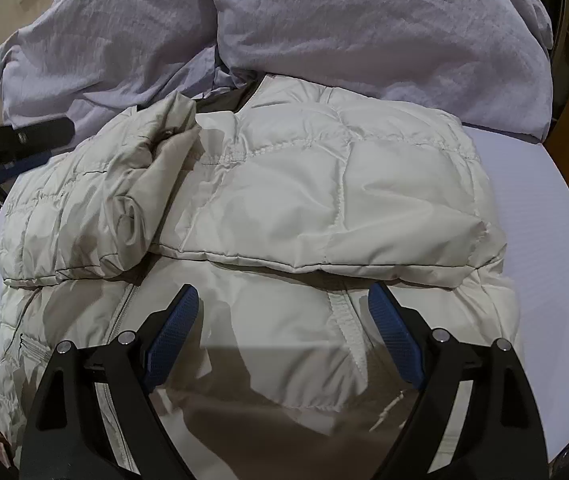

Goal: Fold large clothes
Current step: 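Open the left gripper to release the sleeve onto the jacket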

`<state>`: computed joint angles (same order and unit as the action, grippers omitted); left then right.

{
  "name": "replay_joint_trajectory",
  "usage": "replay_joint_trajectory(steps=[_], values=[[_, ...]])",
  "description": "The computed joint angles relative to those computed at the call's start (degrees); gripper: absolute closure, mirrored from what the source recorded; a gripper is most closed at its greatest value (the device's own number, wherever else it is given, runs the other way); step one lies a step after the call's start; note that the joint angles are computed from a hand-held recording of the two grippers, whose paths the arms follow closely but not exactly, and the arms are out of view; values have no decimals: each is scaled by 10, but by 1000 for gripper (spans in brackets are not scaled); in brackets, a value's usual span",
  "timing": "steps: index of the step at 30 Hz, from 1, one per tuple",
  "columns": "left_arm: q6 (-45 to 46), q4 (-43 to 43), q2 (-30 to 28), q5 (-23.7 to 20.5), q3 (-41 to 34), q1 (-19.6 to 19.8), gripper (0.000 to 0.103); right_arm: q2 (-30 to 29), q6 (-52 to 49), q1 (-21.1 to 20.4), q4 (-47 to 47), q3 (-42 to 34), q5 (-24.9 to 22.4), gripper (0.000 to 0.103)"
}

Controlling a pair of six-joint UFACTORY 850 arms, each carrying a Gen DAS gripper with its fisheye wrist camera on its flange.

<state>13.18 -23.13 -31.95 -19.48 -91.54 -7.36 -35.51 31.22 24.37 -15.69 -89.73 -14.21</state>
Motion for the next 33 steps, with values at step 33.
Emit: replay_joint_trajectory(steps=[33], values=[[-144, 177, -100, -57, -80, -13, 47, 1, 65, 6, -43, 5, -25, 12]])
